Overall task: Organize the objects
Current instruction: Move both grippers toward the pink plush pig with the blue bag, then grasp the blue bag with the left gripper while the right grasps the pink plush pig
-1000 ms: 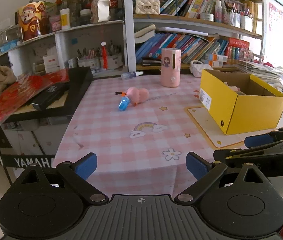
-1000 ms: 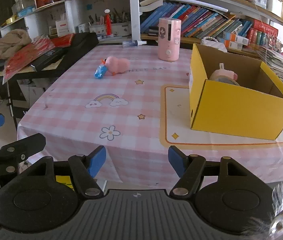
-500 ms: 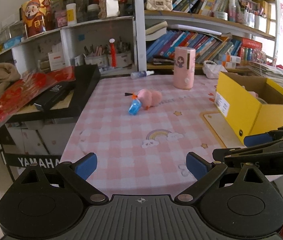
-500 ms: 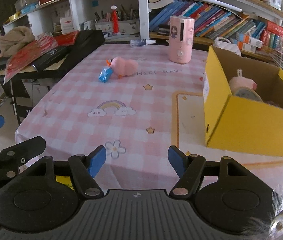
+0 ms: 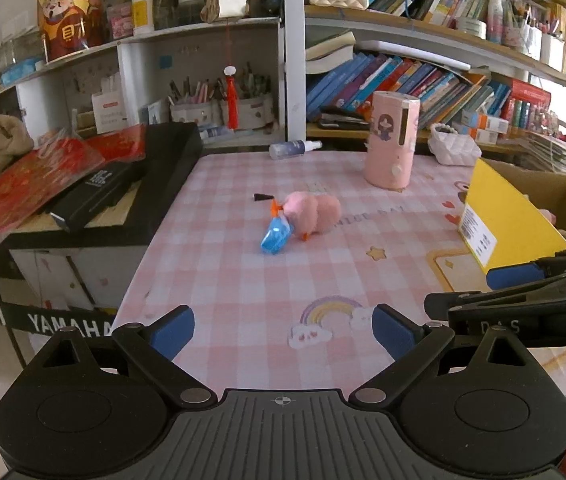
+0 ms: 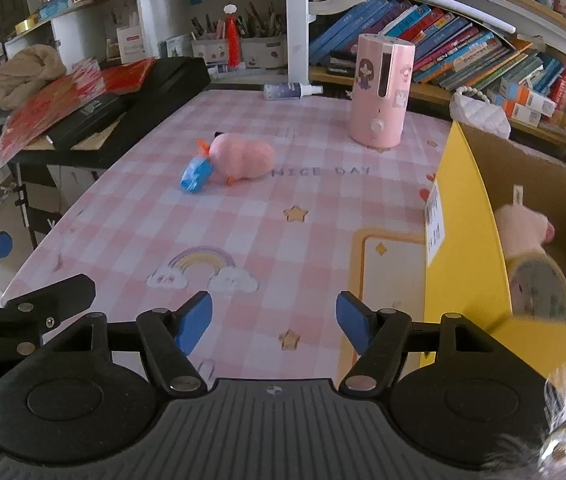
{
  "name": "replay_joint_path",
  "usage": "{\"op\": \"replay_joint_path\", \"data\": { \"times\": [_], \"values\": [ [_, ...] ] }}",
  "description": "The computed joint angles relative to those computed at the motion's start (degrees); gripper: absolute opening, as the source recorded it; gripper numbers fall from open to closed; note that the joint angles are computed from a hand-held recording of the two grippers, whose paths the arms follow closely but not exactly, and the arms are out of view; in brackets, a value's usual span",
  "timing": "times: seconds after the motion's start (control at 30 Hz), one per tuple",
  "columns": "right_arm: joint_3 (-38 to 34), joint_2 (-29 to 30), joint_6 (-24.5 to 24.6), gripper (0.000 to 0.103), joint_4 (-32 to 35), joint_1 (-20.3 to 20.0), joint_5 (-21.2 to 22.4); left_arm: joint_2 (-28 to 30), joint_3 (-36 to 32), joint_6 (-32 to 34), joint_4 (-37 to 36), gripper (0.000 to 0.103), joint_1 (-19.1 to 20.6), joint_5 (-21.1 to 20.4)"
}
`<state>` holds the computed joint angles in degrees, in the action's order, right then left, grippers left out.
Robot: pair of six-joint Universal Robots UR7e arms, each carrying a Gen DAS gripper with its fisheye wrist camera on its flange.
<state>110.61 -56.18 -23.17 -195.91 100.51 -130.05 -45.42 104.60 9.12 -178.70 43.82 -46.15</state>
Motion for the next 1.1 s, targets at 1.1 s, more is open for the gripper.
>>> {"op": "replay_joint_path", "data": {
  "times": [1.1],
  "values": [
    [-25.0,8.7,-3.0,0.065,13.8,-5.6,8.5,17.7,-28.6,6.1,12.4,0.065,6.7,0.2]
  ]
}}
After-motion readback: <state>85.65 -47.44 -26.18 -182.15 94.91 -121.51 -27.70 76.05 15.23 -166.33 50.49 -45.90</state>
